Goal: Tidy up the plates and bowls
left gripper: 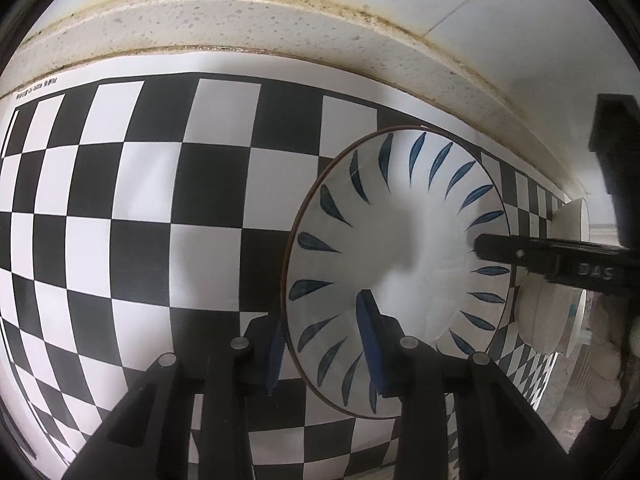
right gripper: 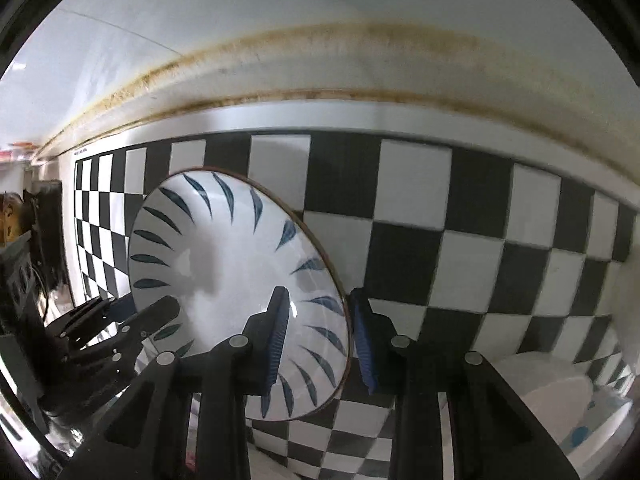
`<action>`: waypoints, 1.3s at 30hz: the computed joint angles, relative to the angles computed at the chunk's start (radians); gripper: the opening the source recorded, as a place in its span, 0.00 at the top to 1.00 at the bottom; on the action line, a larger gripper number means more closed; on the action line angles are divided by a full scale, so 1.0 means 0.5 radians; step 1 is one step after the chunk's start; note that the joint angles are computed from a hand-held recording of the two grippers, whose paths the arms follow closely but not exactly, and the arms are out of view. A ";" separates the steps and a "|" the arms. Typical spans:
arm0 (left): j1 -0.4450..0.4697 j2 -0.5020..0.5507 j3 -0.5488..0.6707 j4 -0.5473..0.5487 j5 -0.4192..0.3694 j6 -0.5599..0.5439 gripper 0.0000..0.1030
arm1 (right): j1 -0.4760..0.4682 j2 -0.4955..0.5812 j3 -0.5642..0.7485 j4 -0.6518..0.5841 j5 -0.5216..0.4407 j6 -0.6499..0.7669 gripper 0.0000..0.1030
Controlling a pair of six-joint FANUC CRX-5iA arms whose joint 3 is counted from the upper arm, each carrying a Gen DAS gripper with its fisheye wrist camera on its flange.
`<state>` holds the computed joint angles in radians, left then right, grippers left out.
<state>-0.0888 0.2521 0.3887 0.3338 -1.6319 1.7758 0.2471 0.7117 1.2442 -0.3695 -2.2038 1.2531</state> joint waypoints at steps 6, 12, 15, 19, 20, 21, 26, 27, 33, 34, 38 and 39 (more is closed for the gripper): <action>0.065 -0.076 -0.125 0.077 0.073 -0.047 0.71 | -0.004 -0.149 -0.266 0.046 0.143 0.014 0.82; 0.105 -0.171 -0.190 0.068 0.058 -0.102 0.71 | -0.022 -0.390 -0.643 -0.032 0.310 0.026 0.84; 0.112 -0.218 -0.195 0.062 0.026 -0.113 0.71 | -0.043 -0.481 -0.747 -0.078 0.351 0.006 0.85; 0.089 -0.279 -0.178 0.025 -0.031 -0.111 0.71 | -0.048 -0.599 -0.860 -0.113 0.397 -0.019 0.85; 0.081 -0.301 -0.180 0.014 -0.051 -0.112 0.71 | -0.040 -0.638 -0.907 -0.117 0.413 -0.024 0.85; 0.067 -0.324 -0.179 0.000 -0.066 -0.111 0.71 | -0.056 -0.657 -0.907 -0.122 0.396 -0.007 0.85; 0.038 -0.450 -0.202 -0.035 -0.154 -0.121 0.71 | -0.045 -0.853 -1.069 -0.122 0.407 0.009 0.85; 0.034 -0.471 -0.206 -0.032 -0.161 -0.112 0.71 | -0.044 -0.893 -1.097 -0.125 0.408 0.011 0.85; -0.005 -0.601 -0.185 -0.055 -0.257 -0.062 0.71 | 0.015 -1.163 -1.316 -0.132 0.453 -0.020 0.85; -0.018 -0.631 -0.184 -0.071 -0.277 -0.051 0.71 | 0.018 -1.197 -1.345 -0.142 0.456 -0.028 0.85; -0.041 -0.729 -0.210 -0.098 -0.337 -0.040 0.71 | 0.023 -1.358 -1.490 -0.193 0.458 -0.056 0.85; -0.028 -0.761 -0.236 -0.093 -0.349 -0.046 0.71 | 0.039 -1.398 -1.530 -0.197 0.465 -0.072 0.85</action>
<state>-0.1029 -0.1284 0.2707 0.2871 -1.8062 1.7527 0.2668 0.0127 0.4793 -0.4678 -1.9715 1.2173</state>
